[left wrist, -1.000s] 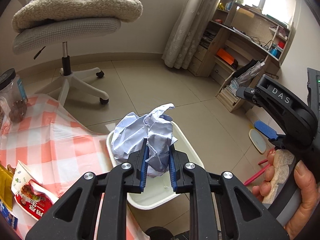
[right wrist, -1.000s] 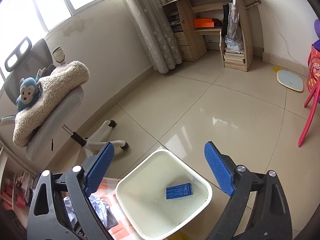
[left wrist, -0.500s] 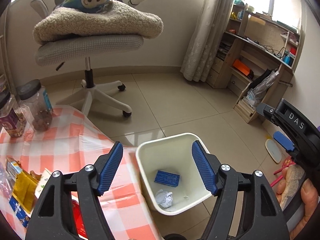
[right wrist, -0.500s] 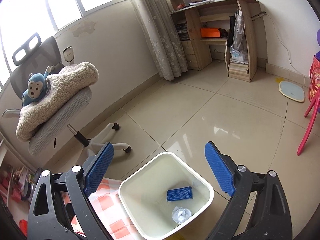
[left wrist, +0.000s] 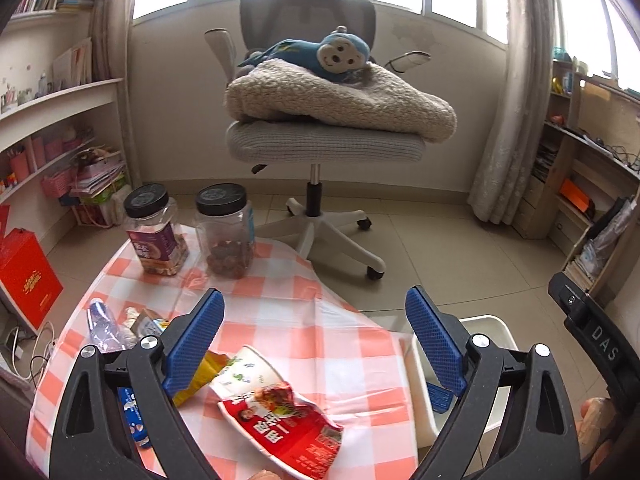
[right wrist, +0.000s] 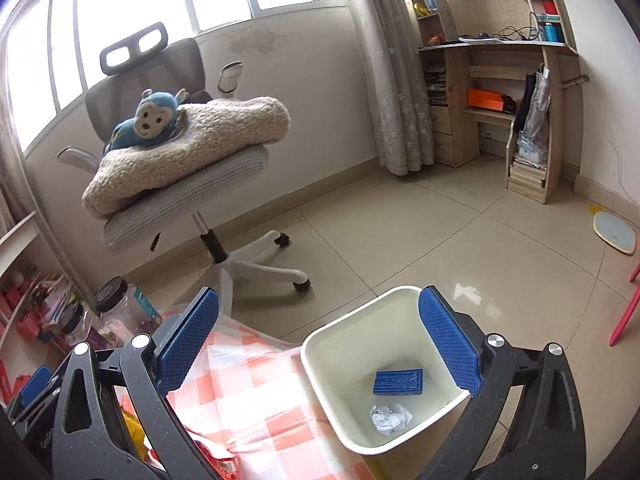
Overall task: Collect trash
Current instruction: 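Move both grippers back over the table toward the remaining trash, then grasp the blue biscuit box with the left gripper while the right gripper grasps the yellow wrapper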
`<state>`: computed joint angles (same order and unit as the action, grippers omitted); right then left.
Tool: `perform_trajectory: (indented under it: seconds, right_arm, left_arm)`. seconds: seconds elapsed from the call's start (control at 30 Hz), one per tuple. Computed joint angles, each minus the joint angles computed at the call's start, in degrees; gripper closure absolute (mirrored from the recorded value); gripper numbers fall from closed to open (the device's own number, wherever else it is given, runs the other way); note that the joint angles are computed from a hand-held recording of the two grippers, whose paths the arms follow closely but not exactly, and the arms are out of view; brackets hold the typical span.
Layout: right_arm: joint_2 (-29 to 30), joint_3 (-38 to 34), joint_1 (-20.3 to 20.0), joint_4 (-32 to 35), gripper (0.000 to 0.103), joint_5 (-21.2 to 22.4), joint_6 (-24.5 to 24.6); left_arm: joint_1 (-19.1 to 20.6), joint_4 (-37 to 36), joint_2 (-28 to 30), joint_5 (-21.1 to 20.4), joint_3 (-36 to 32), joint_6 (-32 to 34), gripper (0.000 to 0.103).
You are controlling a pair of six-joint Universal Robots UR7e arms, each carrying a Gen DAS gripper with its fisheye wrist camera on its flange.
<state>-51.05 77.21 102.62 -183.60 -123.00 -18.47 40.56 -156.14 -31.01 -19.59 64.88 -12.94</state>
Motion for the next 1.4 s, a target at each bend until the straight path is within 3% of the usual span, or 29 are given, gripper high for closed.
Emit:
perform_trajectory:
  seconds: [0.2, 0.33, 0.47, 0.6, 0.73, 0.87, 0.97, 1.1, 1.3, 1.37, 1.4]
  right_arm:
    - [2.0, 0.8, 2.0, 4.0, 0.007, 1.0, -0.6]
    - [4.0, 0.7, 3.3, 4.4, 0.007, 0.7, -2.7]
    - [6.0, 0.2, 4.3, 5.2, 0.007, 0.4, -3.8]
    - [7.7, -0.7, 5.1, 7.2, 0.007, 1.0, -4.1]
    - [9.3, -1.6, 5.7, 8.8, 0.007, 1.6, -4.6]
    - [10.9, -3.2, 5.9, 12.8, 0.007, 1.3, -4.7]
    - [11.9, -4.6, 6.0, 16.3, 0.007, 0.5, -4.8]
    - [12.4, -6.9, 5.4, 24.1, 0.007, 0.4, -2.0]
    - [12.6, -9.7, 3.8, 35.9, 0.007, 0.5, 3.4]
    - [12.8, -10.4, 3.5, 38.0, 0.007, 0.5, 4.6]
    - [12.7, -10.6, 3.3, 38.7, 0.007, 0.5, 5.0]
  left_arm:
    - [0.9, 0.2, -5.6, 3.9, 8.1, -3.2, 0.013]
    - [1.9, 4.0, -9.5, 5.0, 12.9, -9.5, 0.013]
    - [3.3, 14.7, -13.8, 4.6, 16.1, -21.0, 0.013]
    - [5.0, 32.3, -17.8, 3.3, 16.9, -36.4, 0.013]
    - [7.5, 49.0, -21.0, -1.5, 15.8, -50.9, 0.013]
    - [11.1, 54.1, -23.9, -10.4, 16.1, -56.9, 0.013]
    - [14.0, 53.2, -25.1, -17.5, 17.2, -58.8, 0.013]
    - [16.4, 49.5, -25.1, -23.6, 18.4, -58.5, 0.013]
    - [18.0, 50.5, -22.9, -25.8, 16.4, -57.6, 0.013]
    - [18.7, 49.7, -23.1, -28.6, 17.0, -56.8, 0.028]
    - [19.0, 48.3, -23.6, -30.6, 17.9, -55.7, 0.043]
